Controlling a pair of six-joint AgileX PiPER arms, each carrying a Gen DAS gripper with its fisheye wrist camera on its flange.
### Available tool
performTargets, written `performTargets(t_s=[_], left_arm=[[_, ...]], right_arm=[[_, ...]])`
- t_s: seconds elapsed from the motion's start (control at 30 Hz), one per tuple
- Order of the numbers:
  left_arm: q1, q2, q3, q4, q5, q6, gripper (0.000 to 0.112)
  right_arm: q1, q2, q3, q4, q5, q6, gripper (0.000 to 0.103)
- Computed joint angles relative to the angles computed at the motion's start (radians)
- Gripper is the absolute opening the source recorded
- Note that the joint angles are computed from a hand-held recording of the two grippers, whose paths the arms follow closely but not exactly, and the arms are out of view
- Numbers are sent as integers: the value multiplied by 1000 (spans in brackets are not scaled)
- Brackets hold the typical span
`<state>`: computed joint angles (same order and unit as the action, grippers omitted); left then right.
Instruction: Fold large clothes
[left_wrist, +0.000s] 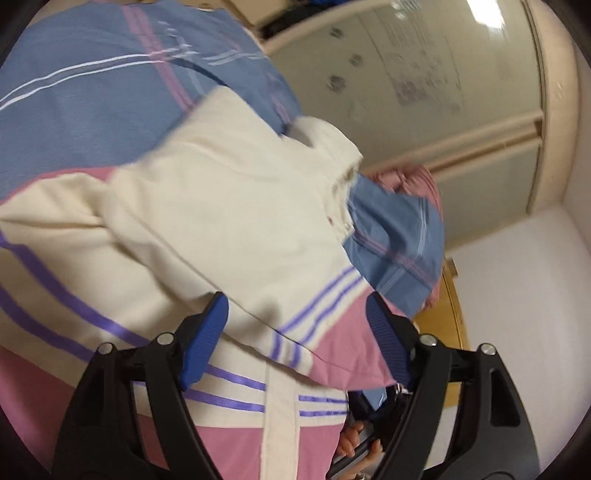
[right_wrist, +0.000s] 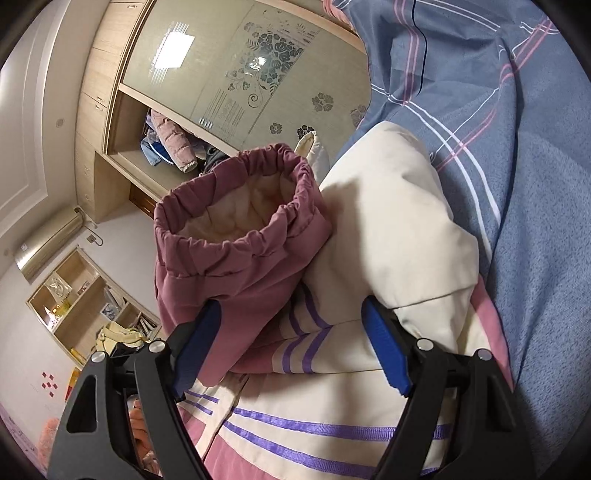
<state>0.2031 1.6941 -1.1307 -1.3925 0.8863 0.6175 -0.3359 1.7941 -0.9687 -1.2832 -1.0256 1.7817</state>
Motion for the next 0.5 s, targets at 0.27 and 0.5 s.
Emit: performTargets(t_s=[0.27, 0.5], left_arm=[[-49, 50, -125, 290, -89, -346, 82], [-41, 81, -171, 212, -186, -347, 19]], right_arm=[[8, -8, 2, -3, 17, 2, 79], [17, -19, 10, -6, 31, -3, 80]])
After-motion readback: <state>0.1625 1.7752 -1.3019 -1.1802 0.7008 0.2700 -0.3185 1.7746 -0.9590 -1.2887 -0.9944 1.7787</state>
